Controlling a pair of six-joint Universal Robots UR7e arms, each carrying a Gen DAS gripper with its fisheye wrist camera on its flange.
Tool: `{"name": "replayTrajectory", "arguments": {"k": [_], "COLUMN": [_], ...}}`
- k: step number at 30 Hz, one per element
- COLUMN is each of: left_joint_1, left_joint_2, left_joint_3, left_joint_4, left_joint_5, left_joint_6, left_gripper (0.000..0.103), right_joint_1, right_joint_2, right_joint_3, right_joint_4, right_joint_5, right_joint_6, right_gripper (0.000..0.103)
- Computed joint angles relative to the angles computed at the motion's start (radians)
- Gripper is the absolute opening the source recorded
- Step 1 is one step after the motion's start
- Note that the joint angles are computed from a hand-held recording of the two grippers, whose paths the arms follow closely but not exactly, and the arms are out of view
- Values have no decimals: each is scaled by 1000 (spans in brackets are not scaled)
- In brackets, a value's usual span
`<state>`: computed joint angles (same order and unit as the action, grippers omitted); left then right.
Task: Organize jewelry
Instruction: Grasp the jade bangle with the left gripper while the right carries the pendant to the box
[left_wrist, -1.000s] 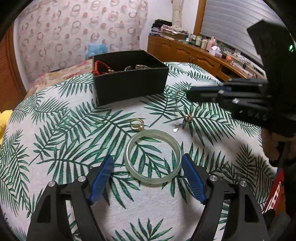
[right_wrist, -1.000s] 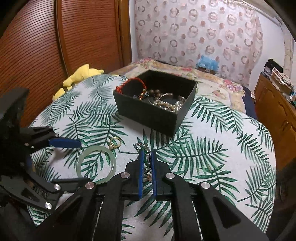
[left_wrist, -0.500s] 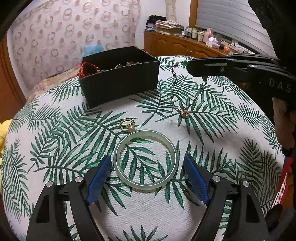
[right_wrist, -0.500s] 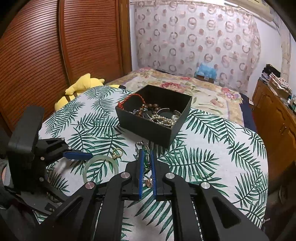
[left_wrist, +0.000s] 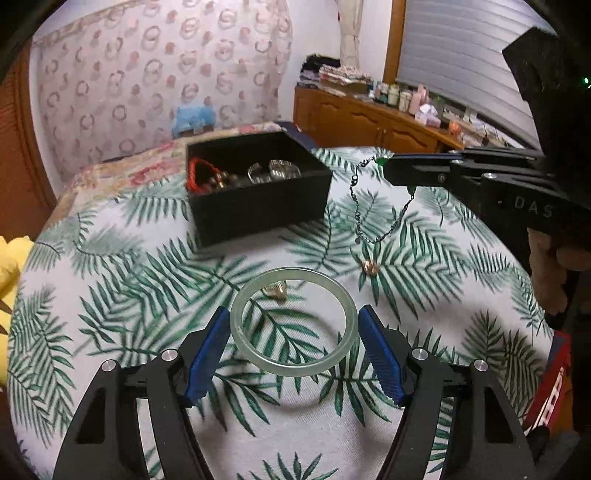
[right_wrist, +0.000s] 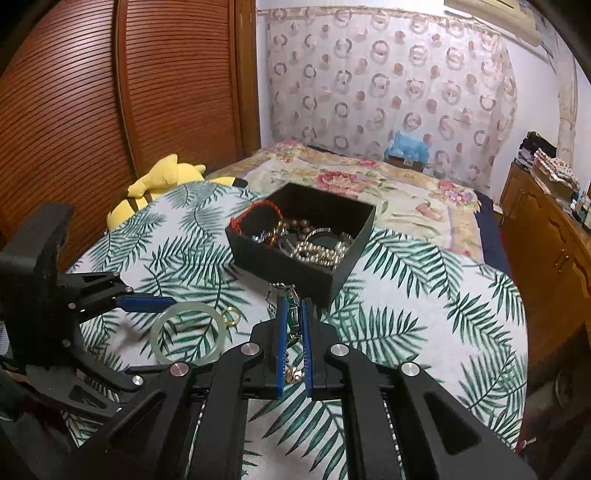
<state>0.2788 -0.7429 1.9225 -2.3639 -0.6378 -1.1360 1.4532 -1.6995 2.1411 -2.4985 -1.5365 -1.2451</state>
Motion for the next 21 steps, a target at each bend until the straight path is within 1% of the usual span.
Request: {"name": "replayTrajectory", "arguments": {"k": [11, 21], "left_joint_1": [-1, 22], "left_joint_2": [-39, -52], "left_joint_3": [-13, -32], "left_joint_4": [39, 57], "left_joint_5": [85, 131], "left_joint_6": [2, 28], "left_gripper": [68, 68], "right_joint_1": [69, 118], "right_joint_2": [59, 174], "right_joint_3": [-59, -109], "right_joint_4": [-41, -125], "right_joint_5": [8, -19], "right_joint_6": [54, 118], "right_gripper": [9, 9]}}
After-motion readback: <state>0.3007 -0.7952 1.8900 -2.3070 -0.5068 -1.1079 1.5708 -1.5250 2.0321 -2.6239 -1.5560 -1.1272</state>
